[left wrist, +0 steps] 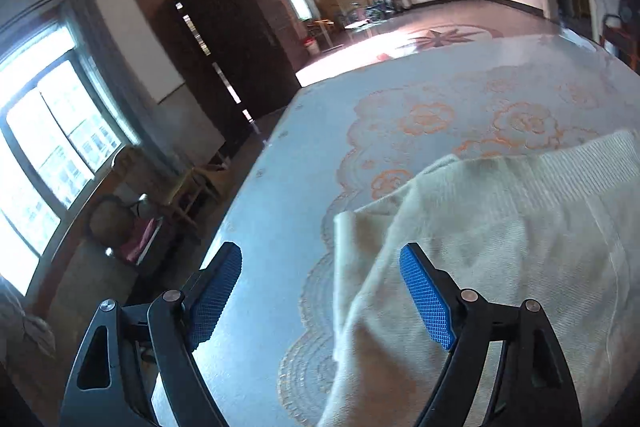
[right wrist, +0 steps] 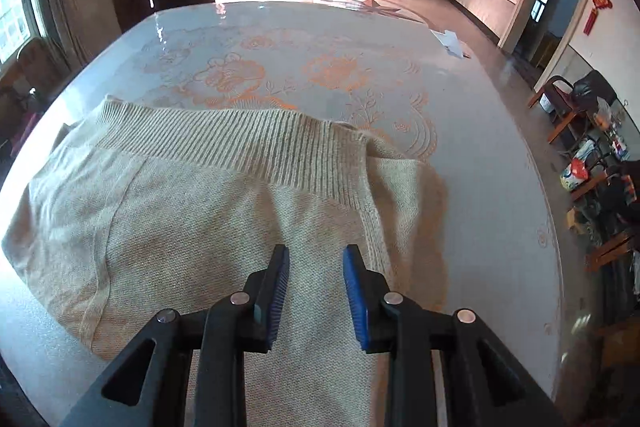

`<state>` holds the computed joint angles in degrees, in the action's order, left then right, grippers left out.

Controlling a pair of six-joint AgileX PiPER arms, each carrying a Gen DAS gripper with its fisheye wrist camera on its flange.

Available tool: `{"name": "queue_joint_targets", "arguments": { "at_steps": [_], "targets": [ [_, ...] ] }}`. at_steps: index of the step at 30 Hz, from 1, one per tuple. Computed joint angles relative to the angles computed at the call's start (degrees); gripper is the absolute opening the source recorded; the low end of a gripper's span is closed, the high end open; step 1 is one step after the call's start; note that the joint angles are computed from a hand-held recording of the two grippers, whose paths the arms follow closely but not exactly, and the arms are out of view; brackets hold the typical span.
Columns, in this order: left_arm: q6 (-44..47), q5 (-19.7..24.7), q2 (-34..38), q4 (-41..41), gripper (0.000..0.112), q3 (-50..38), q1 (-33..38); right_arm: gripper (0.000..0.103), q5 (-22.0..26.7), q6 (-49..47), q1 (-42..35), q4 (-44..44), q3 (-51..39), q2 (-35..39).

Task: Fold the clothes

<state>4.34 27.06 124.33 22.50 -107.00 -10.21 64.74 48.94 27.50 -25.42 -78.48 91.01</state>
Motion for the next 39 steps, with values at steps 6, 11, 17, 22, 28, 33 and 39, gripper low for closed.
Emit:
{"name": "queue_joint_targets", "arguments": {
  "at_steps": [6, 11, 17, 22, 28, 33, 39],
  "targets": [
    [5.51, 2.90, 4.17, -4.59, 0.083, -2.17, -5.65, 0.027, -6.49, -2.77, -0.18, 7.10, -3.74, 5.18],
    [8.36, 1.77, 5.67, -10.12, 0.083, -2.01, -4.80, 0.027, -7.60, -2.64, 2.20, 4.38, -7.42, 9.56],
    [22.41, 3.08, 7.38, -31.28, 0.084, -2.72, 0.05, 0.027, -10.58, -8.55, 0.44, 6.05, -5.68, 10.61],
    [26.57, 3.40, 7.38, -39.37, 0.086, -1.93, 2.09, 0.027, -10.15, -10.44, -0.52, 7.50, -5.84, 10.35],
    [39.00, -1.20, 2.37, -47.77, 0.086, 6.46, 3.74, 0.028, -5.52, -1.23, 2.58, 0.42, -5.23, 9.20],
    [41.40, -0.25, 2.74, -48.94, 0.086, 6.64, 6.82, 0.028, -2.65, -0.24, 1.46, 0.10, -2.63, 9.67],
    [42.38, 0.23, 3.37, -49.21, 0.086, 7.29, 10.01, 0.028, -1.48, 1.25, 1.09, -1.76, -1.28, 8.37]
  ]
}}
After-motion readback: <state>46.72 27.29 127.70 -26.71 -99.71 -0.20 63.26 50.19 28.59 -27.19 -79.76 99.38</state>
